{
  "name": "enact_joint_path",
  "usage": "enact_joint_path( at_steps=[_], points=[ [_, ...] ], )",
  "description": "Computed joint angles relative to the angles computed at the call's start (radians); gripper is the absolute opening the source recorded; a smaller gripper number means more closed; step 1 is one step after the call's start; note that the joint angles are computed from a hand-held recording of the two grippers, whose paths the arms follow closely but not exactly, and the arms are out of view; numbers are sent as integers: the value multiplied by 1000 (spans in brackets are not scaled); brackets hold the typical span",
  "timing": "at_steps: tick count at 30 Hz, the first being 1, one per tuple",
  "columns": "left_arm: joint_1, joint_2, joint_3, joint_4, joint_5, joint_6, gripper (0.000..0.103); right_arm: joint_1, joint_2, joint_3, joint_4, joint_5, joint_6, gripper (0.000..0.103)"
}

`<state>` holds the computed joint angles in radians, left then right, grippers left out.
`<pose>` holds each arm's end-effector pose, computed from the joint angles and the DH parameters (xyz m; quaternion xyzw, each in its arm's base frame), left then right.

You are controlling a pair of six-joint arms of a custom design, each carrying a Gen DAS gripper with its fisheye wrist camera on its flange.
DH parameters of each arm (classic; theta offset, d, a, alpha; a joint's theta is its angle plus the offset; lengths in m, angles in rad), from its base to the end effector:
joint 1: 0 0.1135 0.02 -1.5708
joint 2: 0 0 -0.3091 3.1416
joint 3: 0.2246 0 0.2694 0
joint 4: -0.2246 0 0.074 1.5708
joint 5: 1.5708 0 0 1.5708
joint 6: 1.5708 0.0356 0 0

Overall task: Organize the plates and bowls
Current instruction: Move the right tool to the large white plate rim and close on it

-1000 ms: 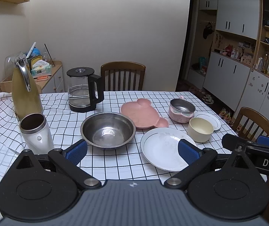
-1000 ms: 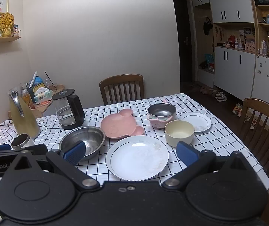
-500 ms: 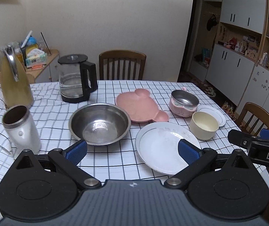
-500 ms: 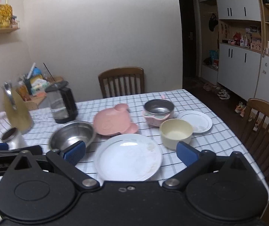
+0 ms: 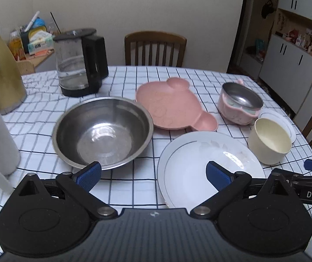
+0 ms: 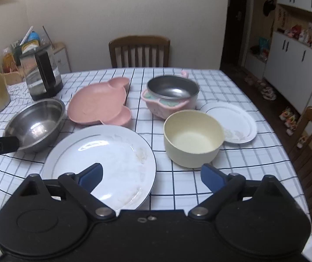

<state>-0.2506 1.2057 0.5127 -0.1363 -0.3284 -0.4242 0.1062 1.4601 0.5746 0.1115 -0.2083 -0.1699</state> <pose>0.2186 -0.0441 0.2012 -0.1387 0.9109 0.0254 0.3877 0.2740 0.0366 0.1793 -0.1661 0.9024 0.0835 0.3887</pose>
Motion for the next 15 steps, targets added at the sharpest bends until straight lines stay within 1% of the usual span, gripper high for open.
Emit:
enact_joint_path(
  at_steps=[3, 4, 5, 6, 8, 9, 10, 11, 13, 15],
  points=[
    [17, 111, 23, 45, 17, 7, 99, -8, 99, 57, -24, -22, -10, 86],
    [26, 143, 30, 59, 35, 16, 95, -9, 131, 78, -32, -25, -9, 82],
    [33, 171, 39, 63, 47, 20, 91, -12, 161, 96, -37, -32, -7, 79],
    [37, 198, 49, 65, 52, 19, 88, -14, 188, 114, -44, -36, -5, 78],
    [44, 239, 62, 71, 67, 21, 75, -17, 240, 153, -61, -41, -2, 70],
    [49, 259, 71, 72, 75, 22, 72, -21, 265, 172, -68, -46, -4, 68],
    [51, 274, 78, 69, 79, 19, 69, -22, 279, 182, -72, -49, -5, 63],
    [55, 287, 85, 69, 86, 19, 68, -22, 297, 199, -81, -50, -5, 58],
    [68, 310, 94, 71, 108, 20, 67, -27, 324, 224, -99, -65, -4, 53],
    [84, 336, 105, 71, 136, 19, 62, -28, 345, 246, -116, -83, -4, 47]
  ],
)
